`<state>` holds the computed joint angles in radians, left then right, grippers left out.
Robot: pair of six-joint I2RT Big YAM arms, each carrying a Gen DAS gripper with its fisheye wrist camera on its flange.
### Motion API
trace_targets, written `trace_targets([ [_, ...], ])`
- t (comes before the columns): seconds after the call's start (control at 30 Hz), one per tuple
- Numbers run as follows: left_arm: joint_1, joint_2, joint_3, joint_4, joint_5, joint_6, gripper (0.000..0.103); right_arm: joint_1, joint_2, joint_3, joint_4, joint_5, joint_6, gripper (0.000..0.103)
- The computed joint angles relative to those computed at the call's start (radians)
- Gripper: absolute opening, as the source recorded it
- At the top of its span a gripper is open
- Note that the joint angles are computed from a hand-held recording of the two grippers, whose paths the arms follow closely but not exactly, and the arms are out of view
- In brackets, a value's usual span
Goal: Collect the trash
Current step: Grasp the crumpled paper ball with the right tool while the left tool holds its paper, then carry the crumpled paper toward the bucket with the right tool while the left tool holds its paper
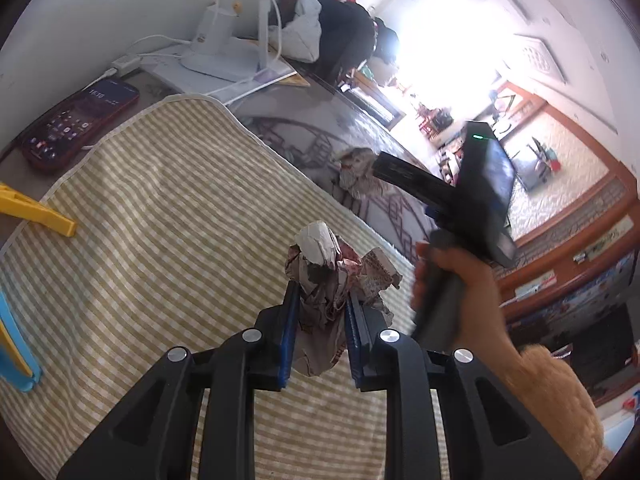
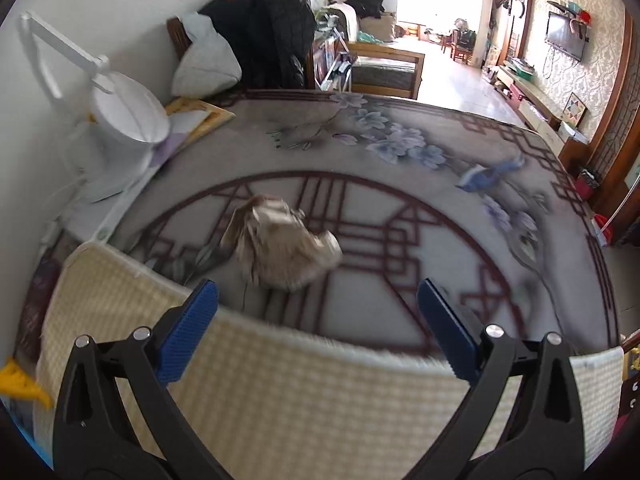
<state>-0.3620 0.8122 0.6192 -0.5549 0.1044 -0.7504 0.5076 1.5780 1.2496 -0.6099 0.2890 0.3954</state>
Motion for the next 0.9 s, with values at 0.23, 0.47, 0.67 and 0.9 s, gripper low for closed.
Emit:
trace_targets([
  [0.23, 0.002, 0.019, -0.002, 0.011, 0.024, -0.007, 0.020, 0.010, 0.118, 0.115, -0.058, 0.018, -0.018, 0.049],
  [0.47, -0.014, 0.027, 0.005, -0.003, 0.000, -0.007, 0.021, 0.023, -0.009, -0.002, 0.014, -0.027, -0.064, 0.023],
  [0.67, -0.058, 0.021, 0.024, -0.035, -0.096, 0.022, 0.020, 0.014, -0.276, -0.197, -0.026, -0.086, -0.096, 0.023],
  [0.9, -0.123, 0.022, 0.043, -0.082, -0.207, 0.068, 0.021, 0.034, -0.698, -0.463, -0.181, -0.090, -0.067, 0.023],
])
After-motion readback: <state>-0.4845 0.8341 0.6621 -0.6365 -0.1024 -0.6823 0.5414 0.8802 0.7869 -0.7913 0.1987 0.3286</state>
